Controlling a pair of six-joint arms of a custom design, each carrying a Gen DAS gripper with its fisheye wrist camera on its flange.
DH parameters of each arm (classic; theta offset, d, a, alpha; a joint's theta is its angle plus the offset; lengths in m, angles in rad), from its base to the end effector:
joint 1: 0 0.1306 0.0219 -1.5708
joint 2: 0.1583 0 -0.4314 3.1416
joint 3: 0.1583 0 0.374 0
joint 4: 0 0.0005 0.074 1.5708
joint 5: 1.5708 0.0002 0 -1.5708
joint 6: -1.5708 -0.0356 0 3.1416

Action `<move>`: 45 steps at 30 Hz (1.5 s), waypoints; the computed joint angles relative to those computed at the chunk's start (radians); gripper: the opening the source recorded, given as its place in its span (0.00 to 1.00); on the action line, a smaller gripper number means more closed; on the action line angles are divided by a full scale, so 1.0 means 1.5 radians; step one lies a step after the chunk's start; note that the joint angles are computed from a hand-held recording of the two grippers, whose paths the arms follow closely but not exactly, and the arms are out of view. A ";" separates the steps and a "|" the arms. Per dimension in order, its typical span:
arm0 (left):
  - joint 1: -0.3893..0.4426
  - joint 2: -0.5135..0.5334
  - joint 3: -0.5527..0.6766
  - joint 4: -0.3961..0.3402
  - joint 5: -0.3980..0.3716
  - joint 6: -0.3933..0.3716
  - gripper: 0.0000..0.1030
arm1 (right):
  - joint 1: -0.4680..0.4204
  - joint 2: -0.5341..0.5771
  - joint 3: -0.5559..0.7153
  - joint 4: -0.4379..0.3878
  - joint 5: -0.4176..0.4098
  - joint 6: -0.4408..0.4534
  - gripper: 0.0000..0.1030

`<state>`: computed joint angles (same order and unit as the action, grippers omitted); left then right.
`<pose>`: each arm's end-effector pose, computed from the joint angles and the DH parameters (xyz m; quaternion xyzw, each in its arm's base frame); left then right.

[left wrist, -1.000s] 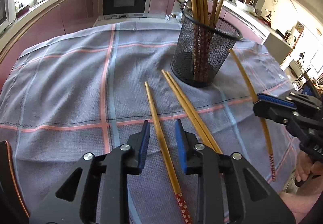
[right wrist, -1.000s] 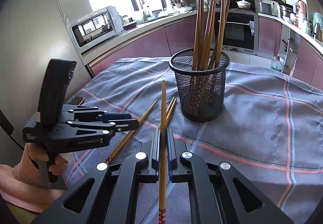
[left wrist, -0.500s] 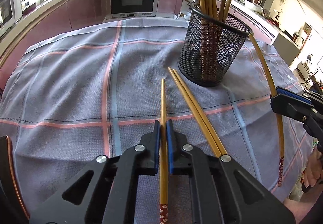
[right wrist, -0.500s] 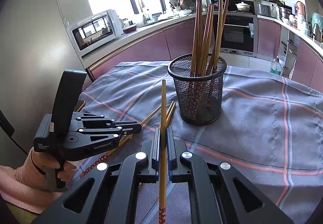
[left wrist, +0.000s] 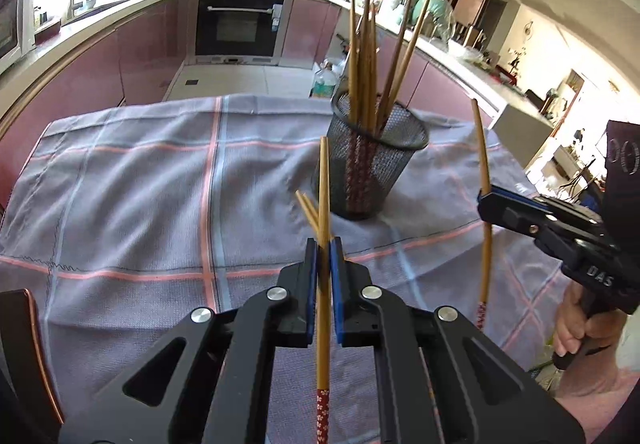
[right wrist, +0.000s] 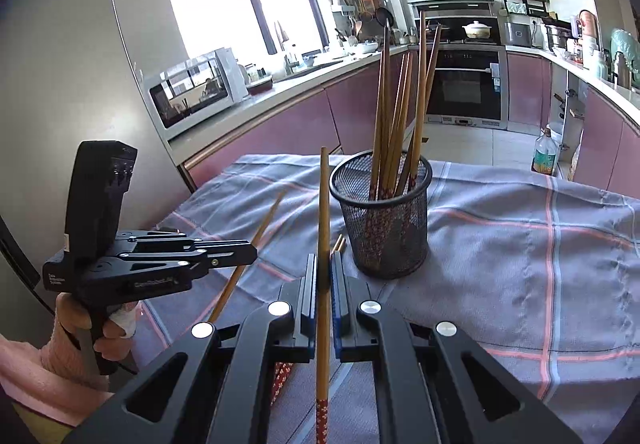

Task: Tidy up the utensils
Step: 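Lift both held chopsticks upright and carry them over the mesh cup, then lower the left tool's chopstick into the mesh cup while the right tool lowers its own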

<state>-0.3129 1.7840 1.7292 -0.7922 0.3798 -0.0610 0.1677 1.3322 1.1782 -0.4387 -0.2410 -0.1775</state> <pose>0.5882 -0.2047 0.4317 0.2364 0.8900 -0.2188 0.3228 0.4392 0.0825 0.4424 -0.0522 0.8766 0.1846 0.4412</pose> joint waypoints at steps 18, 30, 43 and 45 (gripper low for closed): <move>0.021 -0.059 0.008 0.072 0.079 0.037 0.07 | -0.019 -0.010 0.030 0.052 -0.008 -0.014 0.05; 0.013 -0.047 0.075 0.082 0.083 0.058 0.07 | -0.033 -0.005 0.062 0.073 -0.001 -0.007 0.05; -0.008 -0.015 0.173 0.077 0.054 0.066 0.07 | -0.045 0.003 0.102 0.095 0.013 0.008 0.05; -0.012 -0.007 0.192 0.074 0.050 0.068 0.07 | -0.045 0.005 0.107 0.100 0.017 0.006 0.05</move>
<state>-0.3304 1.7741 2.0173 -0.6809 0.4550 0.0406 0.1002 1.3401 1.3391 -0.2880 -0.2153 -0.1678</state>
